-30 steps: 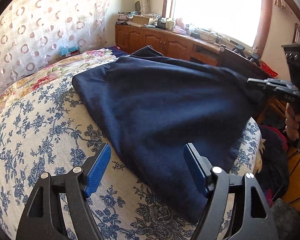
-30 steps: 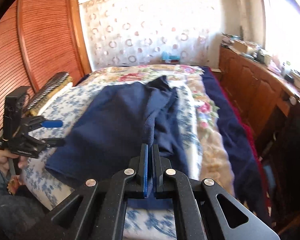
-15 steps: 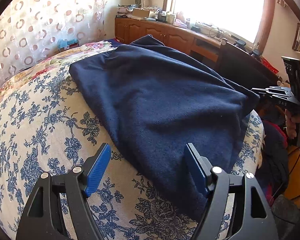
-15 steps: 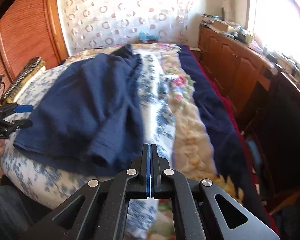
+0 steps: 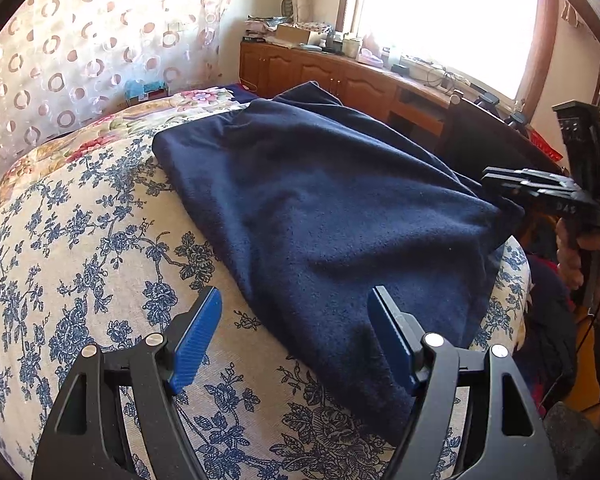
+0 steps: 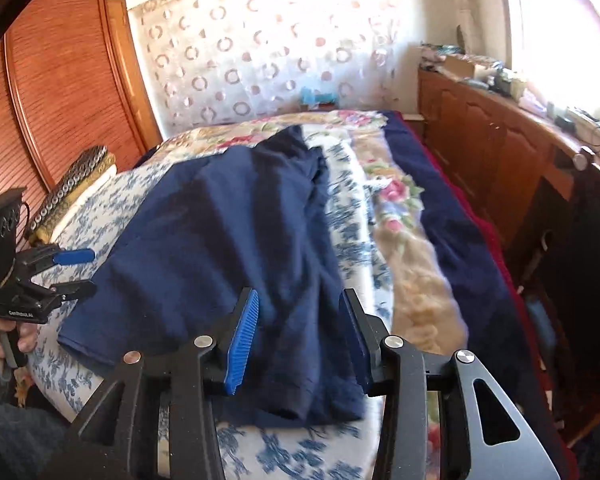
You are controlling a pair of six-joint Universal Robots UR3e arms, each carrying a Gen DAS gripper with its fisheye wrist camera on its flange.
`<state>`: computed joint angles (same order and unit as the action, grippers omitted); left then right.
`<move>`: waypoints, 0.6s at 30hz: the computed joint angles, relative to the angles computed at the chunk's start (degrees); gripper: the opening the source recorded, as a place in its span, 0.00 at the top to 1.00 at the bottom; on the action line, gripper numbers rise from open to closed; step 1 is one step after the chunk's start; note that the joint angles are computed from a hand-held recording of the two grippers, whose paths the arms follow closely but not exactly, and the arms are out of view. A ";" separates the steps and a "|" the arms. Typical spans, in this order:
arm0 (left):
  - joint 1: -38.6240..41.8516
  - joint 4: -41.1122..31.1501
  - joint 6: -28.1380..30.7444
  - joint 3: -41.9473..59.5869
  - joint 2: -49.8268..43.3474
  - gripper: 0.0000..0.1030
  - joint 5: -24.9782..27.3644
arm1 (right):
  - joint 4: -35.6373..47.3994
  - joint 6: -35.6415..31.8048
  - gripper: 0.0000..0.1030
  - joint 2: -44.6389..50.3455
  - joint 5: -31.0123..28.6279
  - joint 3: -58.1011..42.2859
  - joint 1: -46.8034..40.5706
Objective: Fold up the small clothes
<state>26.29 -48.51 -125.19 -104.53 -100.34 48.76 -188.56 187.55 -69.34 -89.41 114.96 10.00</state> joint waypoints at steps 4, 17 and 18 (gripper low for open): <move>0.54 -0.23 0.37 -0.45 0.46 0.26 -0.42 | 3.38 -1.42 0.97 0.69 5.79 -0.17 -3.17; 0.73 0.38 -0.07 -1.12 0.54 0.26 -0.46 | -2.34 -2.85 0.97 -6.24 8.63 11.68 -9.78; 0.66 0.36 -0.24 -0.99 0.47 0.26 -0.41 | -2.34 -2.63 0.94 -5.86 7.99 11.00 -9.49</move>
<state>26.95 -48.15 -125.43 -105.53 -99.87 48.35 -190.90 184.92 -75.21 -81.41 125.96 0.51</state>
